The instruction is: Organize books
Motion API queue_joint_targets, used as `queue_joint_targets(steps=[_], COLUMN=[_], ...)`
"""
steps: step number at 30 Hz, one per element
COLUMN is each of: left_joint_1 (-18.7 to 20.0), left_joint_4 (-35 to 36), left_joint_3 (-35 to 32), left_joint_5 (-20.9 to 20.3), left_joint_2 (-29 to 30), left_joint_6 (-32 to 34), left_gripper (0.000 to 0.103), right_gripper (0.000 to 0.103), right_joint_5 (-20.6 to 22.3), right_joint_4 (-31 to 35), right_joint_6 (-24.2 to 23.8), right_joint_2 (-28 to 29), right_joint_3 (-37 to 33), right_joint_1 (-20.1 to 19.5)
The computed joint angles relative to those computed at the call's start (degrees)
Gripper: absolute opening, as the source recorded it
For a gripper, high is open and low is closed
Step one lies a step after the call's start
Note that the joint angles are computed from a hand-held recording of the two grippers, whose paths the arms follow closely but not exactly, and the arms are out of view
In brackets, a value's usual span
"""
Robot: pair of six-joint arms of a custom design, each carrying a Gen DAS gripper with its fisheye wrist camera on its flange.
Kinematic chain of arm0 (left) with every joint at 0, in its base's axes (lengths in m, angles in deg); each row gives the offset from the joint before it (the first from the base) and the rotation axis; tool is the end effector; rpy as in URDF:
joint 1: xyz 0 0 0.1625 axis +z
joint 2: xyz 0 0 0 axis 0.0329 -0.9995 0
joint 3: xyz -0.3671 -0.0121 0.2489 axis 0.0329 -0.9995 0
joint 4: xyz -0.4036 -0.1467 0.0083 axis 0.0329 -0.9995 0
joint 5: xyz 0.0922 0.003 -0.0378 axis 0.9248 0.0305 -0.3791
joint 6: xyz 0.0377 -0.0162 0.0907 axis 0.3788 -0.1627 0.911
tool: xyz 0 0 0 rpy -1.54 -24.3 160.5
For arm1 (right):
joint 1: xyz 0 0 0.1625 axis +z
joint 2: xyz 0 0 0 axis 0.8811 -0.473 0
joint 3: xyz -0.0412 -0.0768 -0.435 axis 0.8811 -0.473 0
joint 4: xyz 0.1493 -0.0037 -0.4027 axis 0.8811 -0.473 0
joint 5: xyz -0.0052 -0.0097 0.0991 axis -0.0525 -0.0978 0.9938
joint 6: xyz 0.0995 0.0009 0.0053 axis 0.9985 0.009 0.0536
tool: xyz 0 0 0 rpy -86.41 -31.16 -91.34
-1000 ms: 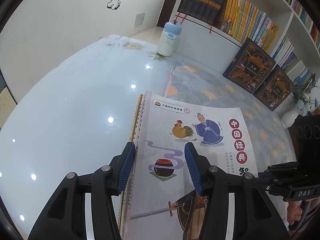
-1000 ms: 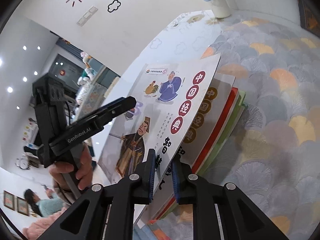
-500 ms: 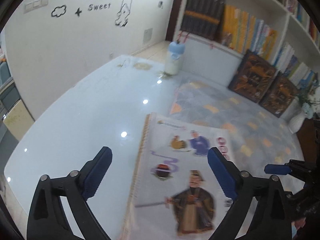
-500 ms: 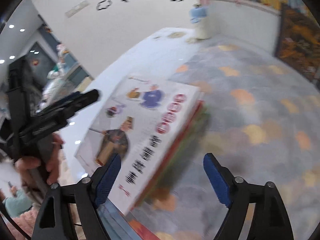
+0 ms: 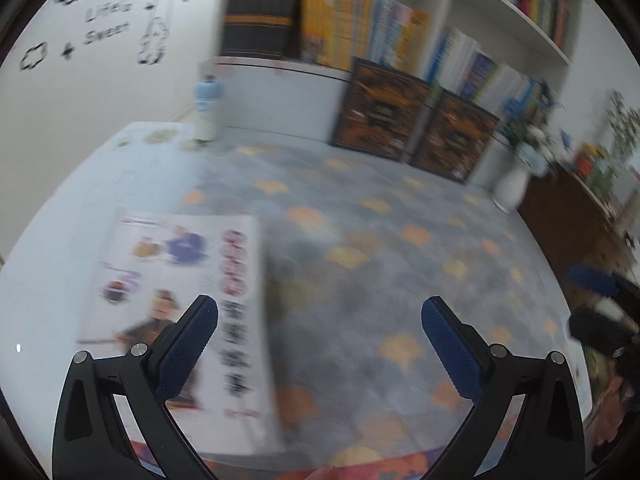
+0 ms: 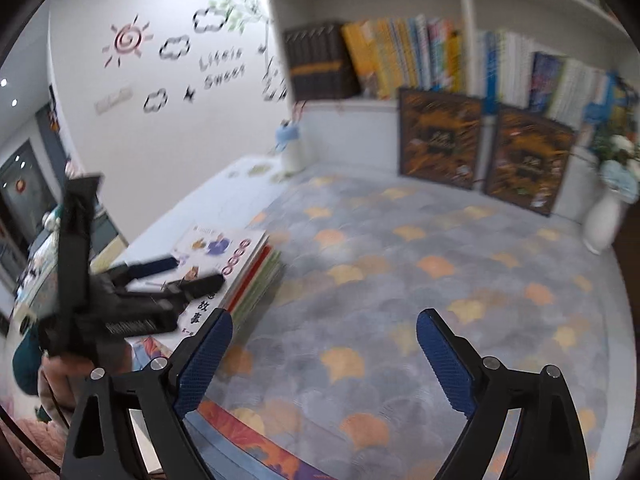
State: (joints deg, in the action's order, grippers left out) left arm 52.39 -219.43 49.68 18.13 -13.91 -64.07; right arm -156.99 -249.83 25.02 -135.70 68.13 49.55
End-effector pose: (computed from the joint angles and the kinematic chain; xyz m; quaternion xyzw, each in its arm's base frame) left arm -0.2977 -0.7230 0.2252 0.2871 0.9021 -0.2710 0.1742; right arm 0.3268 -0.6396 0.3251 0.1425 -0.8812 0.3555 0.2770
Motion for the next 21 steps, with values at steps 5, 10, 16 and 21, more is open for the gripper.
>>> queue_joint_targets(steps=[5,10,16,21], left_joint_1=[-2.92,-4.32,-4.23,-3.36], left_joint_4=[-2.33,-6.01,-7.3,-6.86], left_joint_3=[4.09,7.97,9.51,9.39], left_joint_5=[2.27,4.8,7.51,9.49], left_joint_2=[0.31,0.36,0.38,0.39], left_joint_6=[3.53,3.58,1.32,-1.0], left_gripper=[0.102,0.102,0.102,0.102], right_gripper=[0.102,0.103,0.103,0.103], right_joint_5=[-6.62,-6.22,-7.42,-3.76], right_joint_4=[-15.99,-23.07,-21.06,-18.08], right_joint_6=[-3.9,-4.37,-3.03,-3.94], right_joint_2=[0.08,0.12,0.27,0.6], right_joint_3=[5.35,8.43,9.58,9.72], right_joint_1=[1.42,-0.69,-2.1,-2.49])
